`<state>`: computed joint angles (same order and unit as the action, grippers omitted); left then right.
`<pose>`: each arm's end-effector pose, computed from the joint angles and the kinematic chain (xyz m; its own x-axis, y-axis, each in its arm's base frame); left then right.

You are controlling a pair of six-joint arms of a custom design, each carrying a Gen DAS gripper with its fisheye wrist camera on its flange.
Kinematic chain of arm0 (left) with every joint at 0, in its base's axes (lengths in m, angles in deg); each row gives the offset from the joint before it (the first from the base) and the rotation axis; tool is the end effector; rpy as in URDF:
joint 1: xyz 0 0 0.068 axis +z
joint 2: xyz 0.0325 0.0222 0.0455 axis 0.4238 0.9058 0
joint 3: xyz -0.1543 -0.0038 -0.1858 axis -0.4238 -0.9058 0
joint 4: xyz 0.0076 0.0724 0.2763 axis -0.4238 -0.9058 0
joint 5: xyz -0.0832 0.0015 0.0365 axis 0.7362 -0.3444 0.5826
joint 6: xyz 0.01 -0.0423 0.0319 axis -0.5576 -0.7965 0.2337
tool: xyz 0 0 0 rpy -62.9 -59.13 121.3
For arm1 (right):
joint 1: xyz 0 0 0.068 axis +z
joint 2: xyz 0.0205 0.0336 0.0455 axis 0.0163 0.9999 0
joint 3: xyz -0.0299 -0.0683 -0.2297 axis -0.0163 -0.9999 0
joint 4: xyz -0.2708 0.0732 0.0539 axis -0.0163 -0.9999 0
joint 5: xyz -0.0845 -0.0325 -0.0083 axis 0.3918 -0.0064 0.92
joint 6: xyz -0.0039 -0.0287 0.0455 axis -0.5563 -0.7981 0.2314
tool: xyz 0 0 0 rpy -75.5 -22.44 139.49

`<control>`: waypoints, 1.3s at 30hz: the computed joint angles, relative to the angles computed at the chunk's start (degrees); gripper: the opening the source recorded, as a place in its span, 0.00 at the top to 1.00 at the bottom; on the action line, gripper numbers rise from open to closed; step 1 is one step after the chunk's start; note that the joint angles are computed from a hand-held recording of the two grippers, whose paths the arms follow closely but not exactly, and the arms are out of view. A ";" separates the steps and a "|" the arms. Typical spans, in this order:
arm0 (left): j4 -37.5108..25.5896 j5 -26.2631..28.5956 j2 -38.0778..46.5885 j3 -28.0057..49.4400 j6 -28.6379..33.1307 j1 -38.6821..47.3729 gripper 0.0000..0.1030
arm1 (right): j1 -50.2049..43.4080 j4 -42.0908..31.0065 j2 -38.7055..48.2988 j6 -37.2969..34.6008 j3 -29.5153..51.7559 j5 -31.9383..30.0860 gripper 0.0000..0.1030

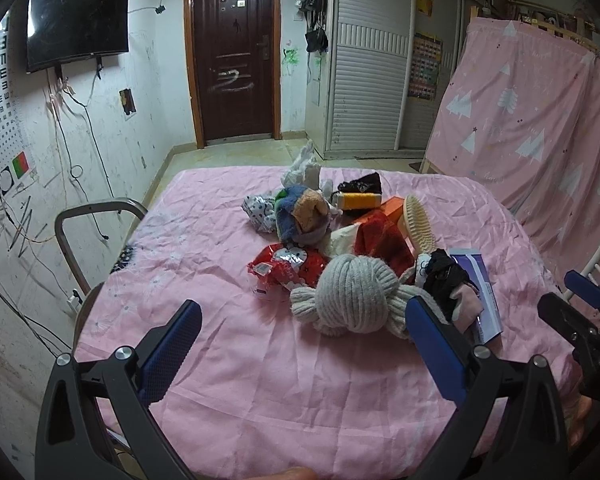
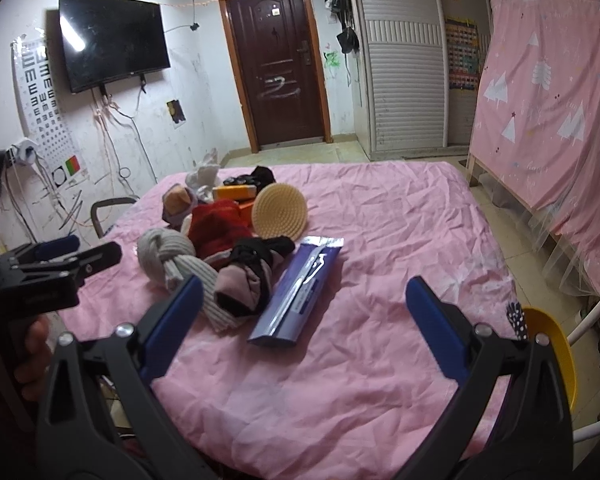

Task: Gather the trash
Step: 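Grasp the grey knit hat with the left tool while the right tool grasps a pink-black sock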

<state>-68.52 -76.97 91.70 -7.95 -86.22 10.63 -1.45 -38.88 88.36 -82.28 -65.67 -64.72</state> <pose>0.1898 -0.0466 0.1602 -0.6699 0.0826 -0.7379 0.1453 0.9892 -0.0212 0.1460 0.0007 0.1423 -0.5928 0.0862 -0.8007 -0.0752 0.9840 0.1616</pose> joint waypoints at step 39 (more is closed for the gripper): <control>14.34 12.64 17.26 1.82 -0.35 1.92 0.61 | 10.91 32.88 49.21 -0.93 9.25 -0.86 0.70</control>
